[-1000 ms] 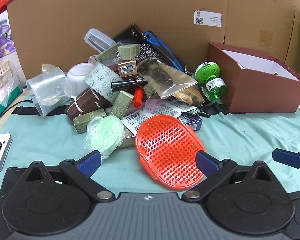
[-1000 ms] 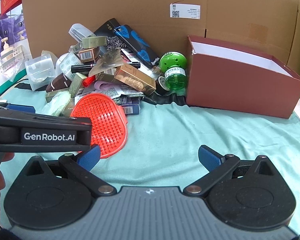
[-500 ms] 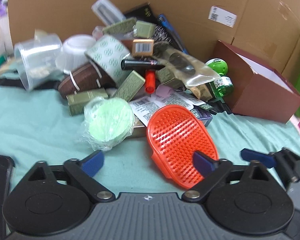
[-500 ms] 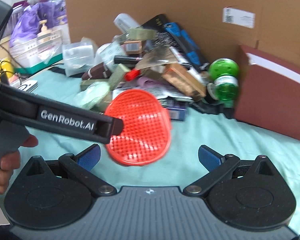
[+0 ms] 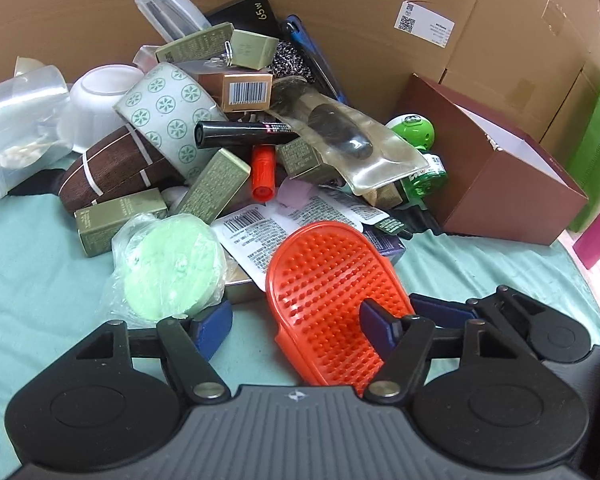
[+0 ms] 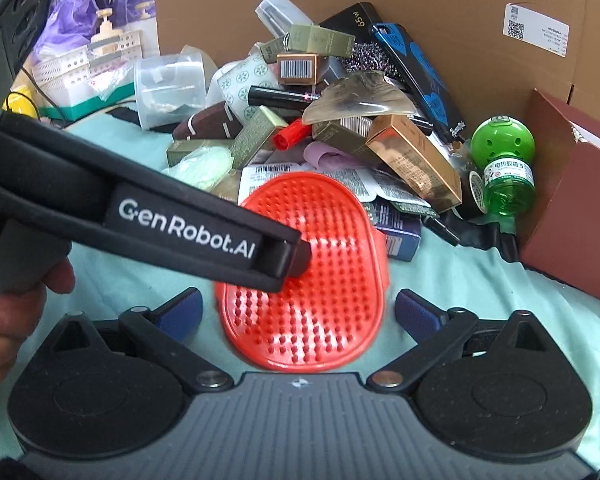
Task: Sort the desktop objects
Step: 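Move the left gripper to the red rubber brush and close on it, then lift the red brush with the left gripper and carry it over the box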
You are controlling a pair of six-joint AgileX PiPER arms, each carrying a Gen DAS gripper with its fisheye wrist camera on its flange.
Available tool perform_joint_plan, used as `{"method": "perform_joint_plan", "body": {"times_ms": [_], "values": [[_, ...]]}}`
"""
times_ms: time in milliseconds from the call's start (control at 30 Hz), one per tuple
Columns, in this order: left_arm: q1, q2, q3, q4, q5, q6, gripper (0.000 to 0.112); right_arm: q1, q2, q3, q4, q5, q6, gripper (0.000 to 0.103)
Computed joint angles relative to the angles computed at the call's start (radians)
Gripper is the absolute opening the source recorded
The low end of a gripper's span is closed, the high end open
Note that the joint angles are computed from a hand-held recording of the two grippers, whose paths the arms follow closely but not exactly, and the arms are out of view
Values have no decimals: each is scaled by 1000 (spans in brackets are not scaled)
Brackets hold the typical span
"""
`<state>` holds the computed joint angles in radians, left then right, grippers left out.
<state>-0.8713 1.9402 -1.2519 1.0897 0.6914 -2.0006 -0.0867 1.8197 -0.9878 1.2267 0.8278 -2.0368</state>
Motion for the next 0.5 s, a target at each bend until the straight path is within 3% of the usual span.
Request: {"method": "perform_joint_plan", "body": {"times_ms": [167,200,233,267,433,500], "values": [[4,16,-27,-22,1,29,80,-4,4,-6,4,2,-1,90],[4,19,-34,-33,-2,58,77,-6,4,-5,3,5,-4,91],[7,11,-18,-5,-35,47,62,-7,6,-8,2,10,-8,91],[14,-2,4,19,-81,15,55,-10,9,-12,-2,17,-3,91],[17,3,10,60,-95,-65,58,-30,15,-1,32,31,-14,87],[16,14,-19,14,-79,0,59,-26,14,10,51,21,-45,87]]}}
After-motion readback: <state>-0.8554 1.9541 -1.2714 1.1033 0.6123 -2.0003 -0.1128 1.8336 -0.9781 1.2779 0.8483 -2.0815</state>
